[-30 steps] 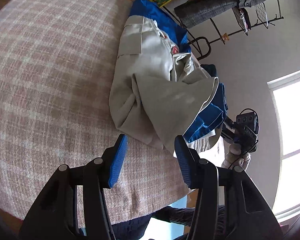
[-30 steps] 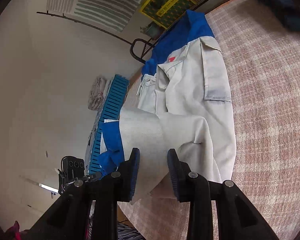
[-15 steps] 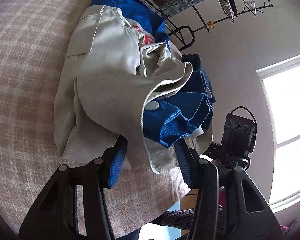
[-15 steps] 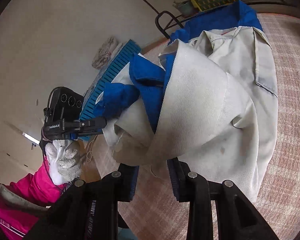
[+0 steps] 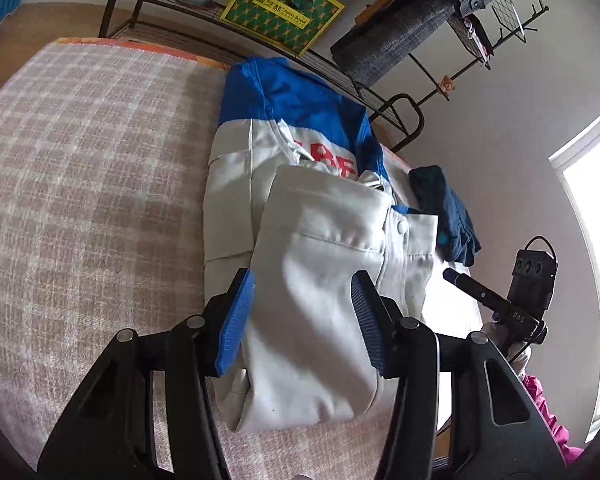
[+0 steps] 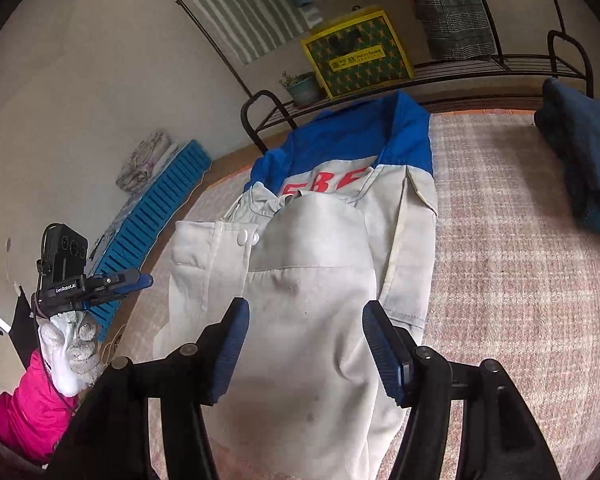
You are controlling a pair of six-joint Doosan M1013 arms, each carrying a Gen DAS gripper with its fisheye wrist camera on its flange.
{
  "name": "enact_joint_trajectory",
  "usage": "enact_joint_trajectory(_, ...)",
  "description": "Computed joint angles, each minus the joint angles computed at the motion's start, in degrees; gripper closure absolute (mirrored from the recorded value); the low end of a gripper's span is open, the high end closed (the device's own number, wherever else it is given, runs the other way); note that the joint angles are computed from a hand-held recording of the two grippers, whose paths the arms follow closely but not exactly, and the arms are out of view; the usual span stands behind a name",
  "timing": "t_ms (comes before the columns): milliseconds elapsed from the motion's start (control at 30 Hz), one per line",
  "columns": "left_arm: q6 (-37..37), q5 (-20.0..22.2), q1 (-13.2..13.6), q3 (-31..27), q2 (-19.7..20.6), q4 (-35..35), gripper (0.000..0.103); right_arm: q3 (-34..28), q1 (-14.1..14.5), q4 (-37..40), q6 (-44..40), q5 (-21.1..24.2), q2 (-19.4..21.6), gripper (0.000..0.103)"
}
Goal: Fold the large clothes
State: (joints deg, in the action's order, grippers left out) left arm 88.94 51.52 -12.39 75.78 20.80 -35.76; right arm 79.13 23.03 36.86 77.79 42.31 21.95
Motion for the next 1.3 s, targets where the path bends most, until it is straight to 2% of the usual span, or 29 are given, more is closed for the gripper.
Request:
enact_joint_trajectory(100, 1.3, 3.6, 0.5, 2.2, 0.1, -1.1, 0.051, 1.1, -0.9, 2.2, -0.4, 4.1, 0.0, 0.044)
enact_joint_trajectory(233, 1.4, 4.3, 1.7, 4.2, 0.3, -6.0, 0.051, 1.6, -0.5, 2.9, -1.5, 6.5, 0.4, 0.047)
enact_joint_trajectory(300, 2.7, 4.9, 2.2, 4.6, 0.7, -9.3, 0.051, 0.8, 0.1, 0.3, 0.1, 7.2, 1.2, 0.047)
enact_joint_trajectory(400, 1.2, 5.6, 1.6, 4.4, 1.0, -6.9, 0.051, 0.4, 0.8, -3.2, 2.4, 8.5, 1.6, 0.047)
enact_joint_trajectory(500, 2.0, 7.7, 1.0, 4.6, 1.3, -6.6, 0.052, 1.7, 0.3, -0.4, 0.8, 8.8, 1.1, 0.048)
enact_joint_trajectory(533, 1.8, 7.0, 0.6, 4.7, 0.9, -4.9, 0.052, 1.9, 0.2, -0.3, 0.6, 8.7, 0.8, 0.051)
enact_joint_trajectory(567, 1.9, 6.9, 0.3, 4.5, 0.8, -3.7, 0.052, 2.0, 0.2, -0.4, 0.2, 8.7, 0.6, 0.06)
enact_joint_trajectory(667, 1.2, 4.4, -0.6, 4.2, -0.3, 0.4, 0.052, 2.6, 0.3, -1.7, 0.7, 7.0, -0.3, 0.061)
enact_joint_trajectory(733, 0.4, 0.4, -0.9, 4.8, -1.6, 2.6, 0.052, 3.3, 0.4, -1.6, 0.4, 5.3, -1.0, 0.061)
enact_joint_trajectory(800, 1.2, -1.1, -0.6, 4.9, -1.6, 0.4, 0.052, 3.8, 0.1, -0.1, -1.0, 4.5, -1.2, 0.061)
enact_joint_trajectory(900, 1.3, -0.3, -0.1, 4.3, -0.4, -2.7, 0.052, 3.8, -0.1, 0.9, -1.7, 4.2, -1.0, 0.061)
enact_joint_trajectory(1067, 2.7, 4.8, 0.7, 3.1, 2.1, -7.7, 0.052, 3.8, -0.3, 3.1, -3.2, 3.5, -0.7, 0.061)
enact_joint_trajectory(1233, 4.2, 5.4, 0.7, 3.2, 2.5, -9.5, 0.052, 3.0, -1.2, 6.8, -3.4, 6.4, 1.1, 0.06)
enact_joint_trajectory(1300, 4.9, 5.7, 1.0, 3.8, 2.2, -11.1, 0.062, 3.2, -2.0, 10.8, -5.4, 8.8, 1.5, 0.059)
